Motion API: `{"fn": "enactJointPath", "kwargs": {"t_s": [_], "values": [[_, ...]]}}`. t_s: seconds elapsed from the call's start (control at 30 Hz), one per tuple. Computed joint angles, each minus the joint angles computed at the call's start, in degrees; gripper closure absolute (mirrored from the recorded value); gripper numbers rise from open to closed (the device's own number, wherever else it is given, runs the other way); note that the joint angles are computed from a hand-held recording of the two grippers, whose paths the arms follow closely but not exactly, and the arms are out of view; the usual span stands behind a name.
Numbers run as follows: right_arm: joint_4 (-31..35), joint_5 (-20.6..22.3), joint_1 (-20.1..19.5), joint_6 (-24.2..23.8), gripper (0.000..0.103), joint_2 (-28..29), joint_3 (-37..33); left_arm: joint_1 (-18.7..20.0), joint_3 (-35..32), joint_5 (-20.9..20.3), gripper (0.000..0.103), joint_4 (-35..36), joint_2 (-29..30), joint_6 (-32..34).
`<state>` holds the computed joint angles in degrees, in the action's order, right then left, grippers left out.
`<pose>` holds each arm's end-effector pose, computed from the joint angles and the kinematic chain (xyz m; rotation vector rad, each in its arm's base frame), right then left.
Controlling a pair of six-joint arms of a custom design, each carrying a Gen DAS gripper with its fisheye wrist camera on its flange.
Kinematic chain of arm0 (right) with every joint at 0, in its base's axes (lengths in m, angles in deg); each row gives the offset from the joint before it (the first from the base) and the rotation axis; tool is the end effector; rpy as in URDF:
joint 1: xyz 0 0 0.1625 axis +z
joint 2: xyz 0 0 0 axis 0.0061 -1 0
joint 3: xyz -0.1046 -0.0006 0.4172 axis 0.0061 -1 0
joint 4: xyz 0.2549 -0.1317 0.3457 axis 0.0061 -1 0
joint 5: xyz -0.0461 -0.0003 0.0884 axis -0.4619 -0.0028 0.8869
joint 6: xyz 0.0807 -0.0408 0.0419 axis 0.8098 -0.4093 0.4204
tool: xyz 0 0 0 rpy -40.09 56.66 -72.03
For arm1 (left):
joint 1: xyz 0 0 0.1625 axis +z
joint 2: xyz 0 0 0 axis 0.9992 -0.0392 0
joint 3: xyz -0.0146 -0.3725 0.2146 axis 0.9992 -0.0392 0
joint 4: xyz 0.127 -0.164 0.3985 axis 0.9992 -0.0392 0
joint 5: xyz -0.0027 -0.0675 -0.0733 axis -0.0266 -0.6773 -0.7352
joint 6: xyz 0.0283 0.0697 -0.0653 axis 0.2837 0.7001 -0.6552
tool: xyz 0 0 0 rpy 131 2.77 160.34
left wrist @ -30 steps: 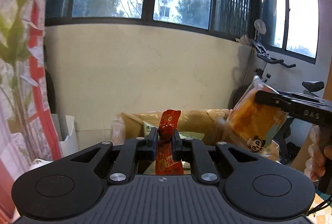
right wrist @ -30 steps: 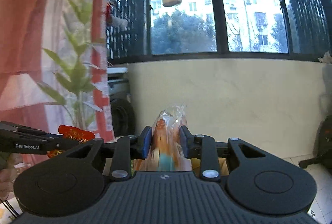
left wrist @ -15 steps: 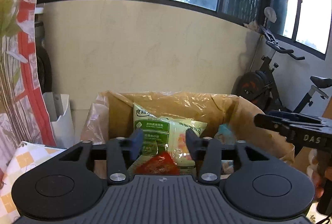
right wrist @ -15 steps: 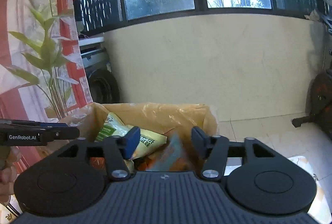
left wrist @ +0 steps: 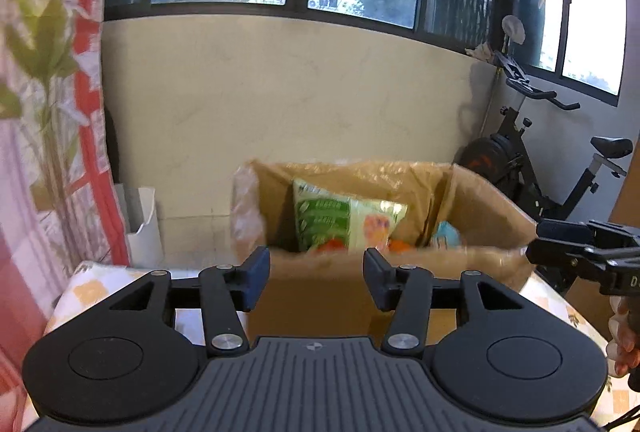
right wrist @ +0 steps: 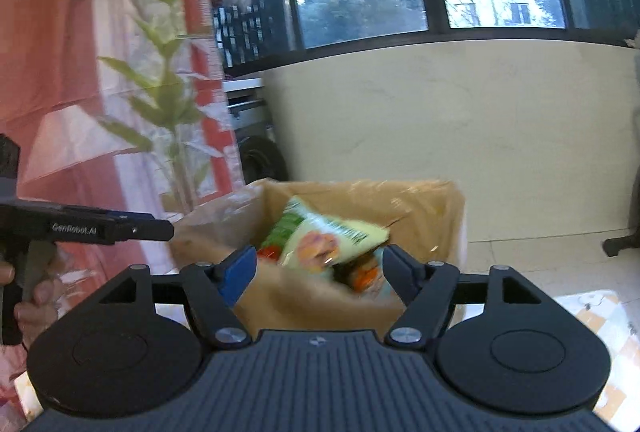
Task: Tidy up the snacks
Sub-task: 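Open both tools to drop the red packet and bread roll into the box, then grasp the green cake packet with left tool while right tool grasps orange-wrapped bread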
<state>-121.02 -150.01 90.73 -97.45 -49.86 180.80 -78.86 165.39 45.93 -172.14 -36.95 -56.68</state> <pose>0.1487 -0.3128 0.4957 1.0333 -2.4112 1.2559 -0.4389 -0.2916 0.1310 0.7306 2.2371 -1.2084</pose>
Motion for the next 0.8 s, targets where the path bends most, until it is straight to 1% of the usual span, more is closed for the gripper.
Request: {"fn": "enactJointPath", "kwargs": {"t_s": [0.07, 0.2, 0.4, 0.5, 0.53, 0.63, 0.7, 0.77, 0.8], "values": [[1.8, 1.4, -1.2, -1.2, 0.030, -2.8, 2.0, -1.3, 1.8, -0.1, 0.049, 5.1, -2.2, -5.0], [6.0, 1.7, -3.7, -3.3, 0.030, -7.7, 6.1, -3.5, 4.4, -1.6, 0.049, 15.7, -4.8, -16.4], [12.6, -3.5, -7.8, -5.2, 0.032, -12.4, 11.1, -5.0, 7.6, -5.5, 0.049, 23.7, -5.5, -30.2], [14.5, -7.0, -9.2, -6.5, 0.038, -13.4, 13.1, -5.1, 8.9, -7.5, 0.049, 23.9, -5.8, -34.0], [14.8, -8.6, -9.3, -7.0, 0.039, -13.5, 13.7, -5.2, 9.3, -8.1, 0.049, 23.7, -5.9, -34.8], [15.9, -11.0, -9.7, -7.4, 0.039, -14.2, 14.9, -5.4, 9.8, -9.2, 0.049, 24.2, -5.5, -36.2], [16.6, -11.8, -9.9, -7.2, 0.040, -14.3, 15.3, -5.8, 10.1, -10.3, 0.049, 24.3, -5.1, -37.0], [18.0, -11.7, -11.4, -8.6, 0.045, -15.8, 15.8, -5.7, 10.4, -11.4, 0.049, 23.6, -4.7, -37.4], [18.0, -11.9, -11.8, -9.1, 0.050, -15.9, 16.0, -5.8, 10.5, -12.0, 0.049, 23.1, -4.3, -37.7]]}}
